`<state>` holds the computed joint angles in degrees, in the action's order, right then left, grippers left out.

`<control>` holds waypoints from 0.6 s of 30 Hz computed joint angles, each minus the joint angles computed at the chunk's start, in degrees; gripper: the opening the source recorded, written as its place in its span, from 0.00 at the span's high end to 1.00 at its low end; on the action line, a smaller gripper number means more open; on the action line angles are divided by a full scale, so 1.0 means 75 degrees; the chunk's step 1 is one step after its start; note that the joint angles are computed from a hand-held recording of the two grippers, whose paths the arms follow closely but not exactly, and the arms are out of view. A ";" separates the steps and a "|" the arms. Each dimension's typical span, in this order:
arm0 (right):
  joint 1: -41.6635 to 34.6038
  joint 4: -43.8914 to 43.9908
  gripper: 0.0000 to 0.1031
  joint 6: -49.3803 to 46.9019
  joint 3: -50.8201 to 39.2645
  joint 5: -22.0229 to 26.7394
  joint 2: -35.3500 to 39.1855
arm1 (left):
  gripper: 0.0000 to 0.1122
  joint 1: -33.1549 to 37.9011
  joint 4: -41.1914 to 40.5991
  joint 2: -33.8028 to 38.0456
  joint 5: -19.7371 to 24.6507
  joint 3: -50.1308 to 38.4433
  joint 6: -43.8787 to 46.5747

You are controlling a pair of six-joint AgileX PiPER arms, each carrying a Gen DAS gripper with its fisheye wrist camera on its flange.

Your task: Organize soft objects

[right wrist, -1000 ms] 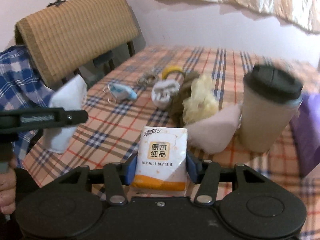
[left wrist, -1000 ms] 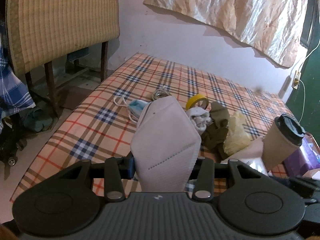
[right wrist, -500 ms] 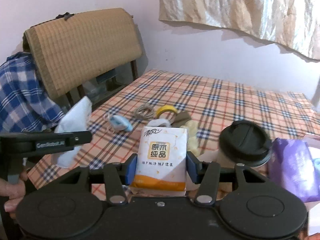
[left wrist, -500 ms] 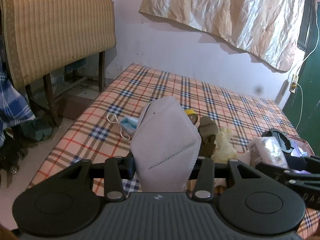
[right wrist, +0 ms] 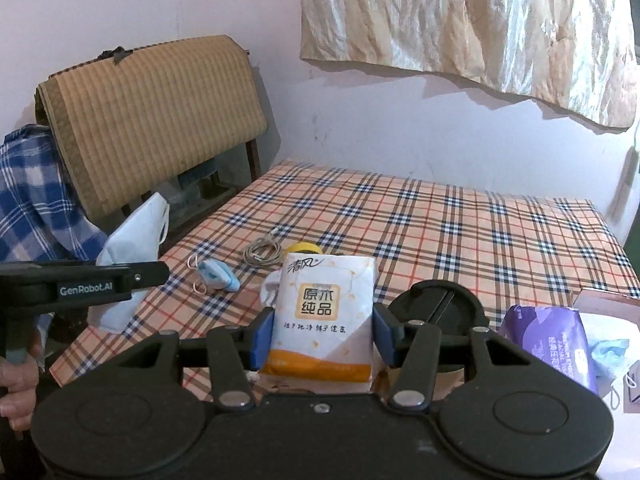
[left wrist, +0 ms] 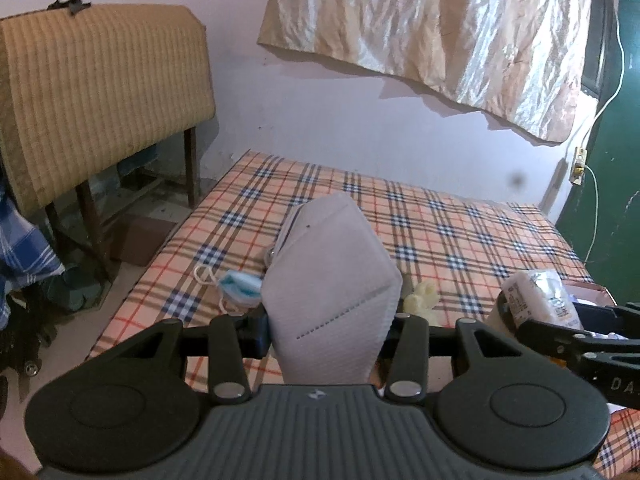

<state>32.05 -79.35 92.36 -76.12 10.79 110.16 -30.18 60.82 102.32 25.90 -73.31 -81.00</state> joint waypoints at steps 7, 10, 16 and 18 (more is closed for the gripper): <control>-0.0210 -0.0021 0.40 -0.0014 0.0131 -0.0099 -0.0183 | 0.59 -0.0185 -0.0303 0.0221 0.0118 -0.0443 0.0383; -0.0306 -0.0224 0.40 0.0170 0.0260 -0.0128 -0.0307 | 0.59 -0.0230 -0.0465 0.0313 0.0141 -0.0603 0.0581; -0.0543 -0.0427 0.40 0.0317 0.0442 -0.0187 -0.0492 | 0.59 -0.0363 -0.0748 0.0519 0.0195 -0.0978 0.0964; -0.0617 -0.0496 0.40 0.0378 0.0499 -0.0193 -0.0540 | 0.59 -0.0402 -0.0847 0.0581 0.0188 -0.1081 0.1054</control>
<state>27.43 -83.07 95.19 -72.38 9.34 106.11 -33.19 54.47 106.67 27.31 -81.41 -73.09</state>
